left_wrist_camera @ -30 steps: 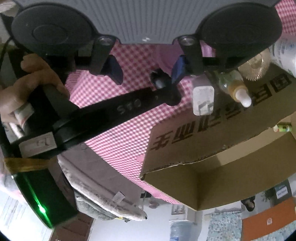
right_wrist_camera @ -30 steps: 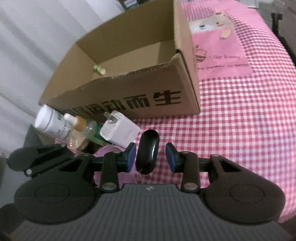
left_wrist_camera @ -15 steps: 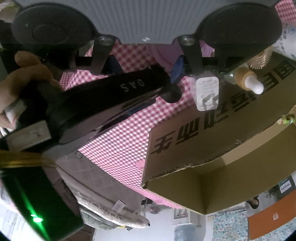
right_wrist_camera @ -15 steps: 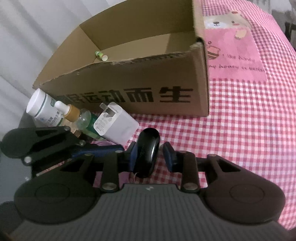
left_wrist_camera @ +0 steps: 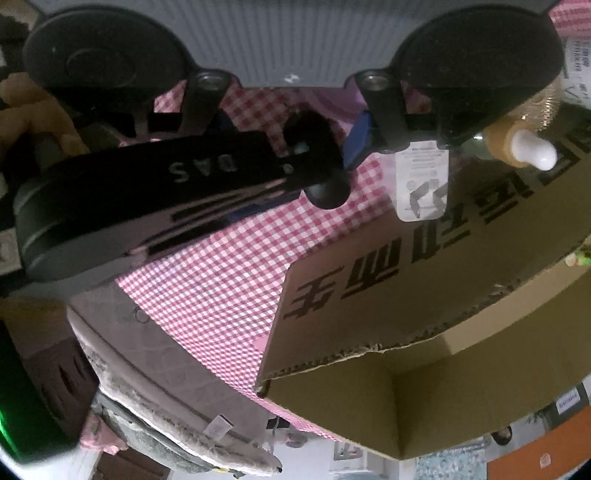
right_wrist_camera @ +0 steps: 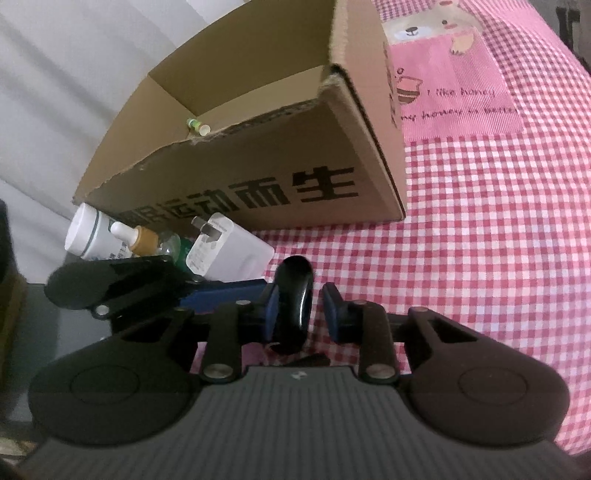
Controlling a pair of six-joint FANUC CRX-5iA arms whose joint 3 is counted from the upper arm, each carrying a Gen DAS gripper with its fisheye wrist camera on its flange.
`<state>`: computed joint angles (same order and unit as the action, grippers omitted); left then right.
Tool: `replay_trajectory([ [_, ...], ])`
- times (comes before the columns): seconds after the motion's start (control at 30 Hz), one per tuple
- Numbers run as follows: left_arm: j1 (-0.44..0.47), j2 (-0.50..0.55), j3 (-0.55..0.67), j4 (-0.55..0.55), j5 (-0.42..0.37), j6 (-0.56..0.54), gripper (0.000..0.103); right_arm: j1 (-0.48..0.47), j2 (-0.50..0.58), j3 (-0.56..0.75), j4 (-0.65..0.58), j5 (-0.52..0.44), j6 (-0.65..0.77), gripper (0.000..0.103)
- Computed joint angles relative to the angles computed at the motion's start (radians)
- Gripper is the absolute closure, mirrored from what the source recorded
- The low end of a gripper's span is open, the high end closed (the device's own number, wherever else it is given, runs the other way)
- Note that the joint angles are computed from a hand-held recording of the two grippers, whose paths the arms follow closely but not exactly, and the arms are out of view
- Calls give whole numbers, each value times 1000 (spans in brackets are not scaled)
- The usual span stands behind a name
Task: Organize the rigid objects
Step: 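Lift the shorter black cylinder with the right tool over the box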
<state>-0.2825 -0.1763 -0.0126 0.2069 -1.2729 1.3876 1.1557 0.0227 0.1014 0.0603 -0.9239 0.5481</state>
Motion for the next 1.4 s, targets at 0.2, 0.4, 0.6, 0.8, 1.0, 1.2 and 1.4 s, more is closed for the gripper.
replay_trajectory([
  [0.2,14,-11,-34,55,22,-31,43,-30,-68,-75,-63,54,-49,84],
  [0.4,-23,5,-1,-18,13,1,50,-61,-107,-129,-119,124,-67,86],
  [0.6,-12,-5,-9,-9,13,7,53,-89,-152,-197,-173,242,-80,82],
  [0.8,-5,-5,2,-24,1,19,65,-106,-193,-252,-215,295,-83,82],
  [1.0,-21,-3,16,-50,-5,39,70,-65,-177,-278,-112,341,-186,85],
  [1.2,-17,-27,-1,-20,12,21,70,25,-146,-278,105,338,-390,88],
  [1.4,-32,-67,9,-12,42,18,70,118,-149,-270,356,266,-543,88],
])
